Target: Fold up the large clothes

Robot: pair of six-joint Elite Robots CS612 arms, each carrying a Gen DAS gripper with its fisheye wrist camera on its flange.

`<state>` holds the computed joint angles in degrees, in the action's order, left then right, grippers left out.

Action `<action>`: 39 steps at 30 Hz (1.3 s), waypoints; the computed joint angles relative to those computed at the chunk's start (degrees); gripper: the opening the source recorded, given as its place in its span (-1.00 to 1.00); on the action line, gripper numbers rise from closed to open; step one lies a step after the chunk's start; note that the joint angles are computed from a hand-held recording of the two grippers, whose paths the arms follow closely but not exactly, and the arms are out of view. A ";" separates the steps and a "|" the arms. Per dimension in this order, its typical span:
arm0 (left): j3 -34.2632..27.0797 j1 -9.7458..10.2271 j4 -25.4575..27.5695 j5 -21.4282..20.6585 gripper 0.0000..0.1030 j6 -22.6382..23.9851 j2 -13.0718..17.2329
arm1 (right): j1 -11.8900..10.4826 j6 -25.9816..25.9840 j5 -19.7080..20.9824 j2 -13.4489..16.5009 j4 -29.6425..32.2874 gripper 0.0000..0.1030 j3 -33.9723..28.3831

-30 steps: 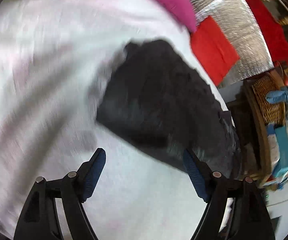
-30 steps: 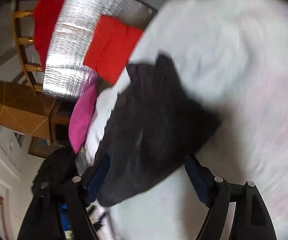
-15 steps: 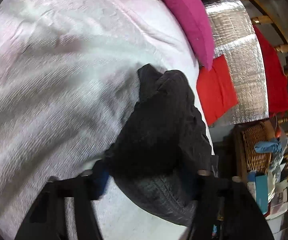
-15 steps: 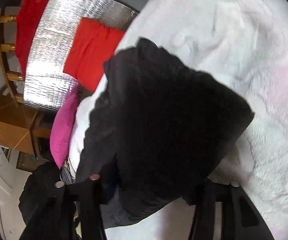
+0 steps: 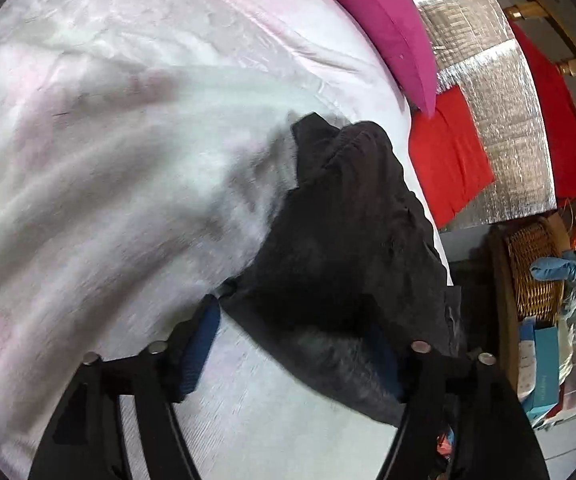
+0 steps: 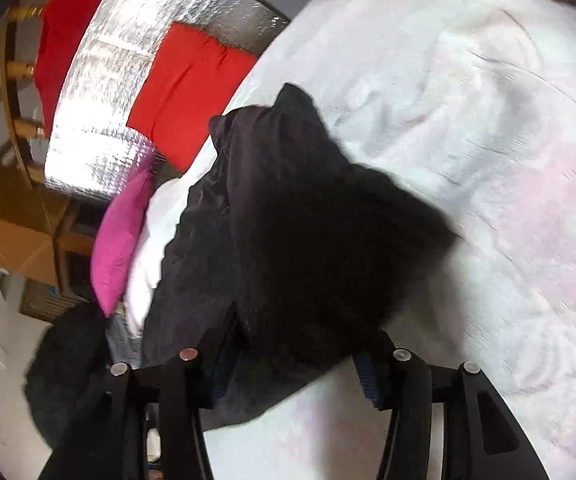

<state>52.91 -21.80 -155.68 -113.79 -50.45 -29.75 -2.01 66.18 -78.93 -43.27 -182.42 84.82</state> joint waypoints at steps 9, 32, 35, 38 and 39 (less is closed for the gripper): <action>4.91 0.15 -6.43 -5.11 0.61 -4.80 -1.60 | -1.10 6.87 2.60 0.01 -6.77 0.54 2.76; 0.66 -0.75 -10.75 1.15 -0.30 -0.99 0.17 | 1.99 -2.77 -7.73 1.90 -3.20 -0.33 -3.10; 4.13 -0.59 -10.63 1.03 -0.31 1.07 -1.97 | 2.06 -4.31 -6.23 0.47 -2.46 -0.33 -1.21; 7.67 -0.39 -11.03 1.24 -0.30 2.98 -3.74 | 2.25 -6.05 -4.98 -0.63 -1.79 -0.33 0.44; 8.79 -0.37 -11.23 1.48 -0.30 3.43 -4.26 | 2.31 -6.03 -4.35 -0.91 -2.08 -0.33 1.17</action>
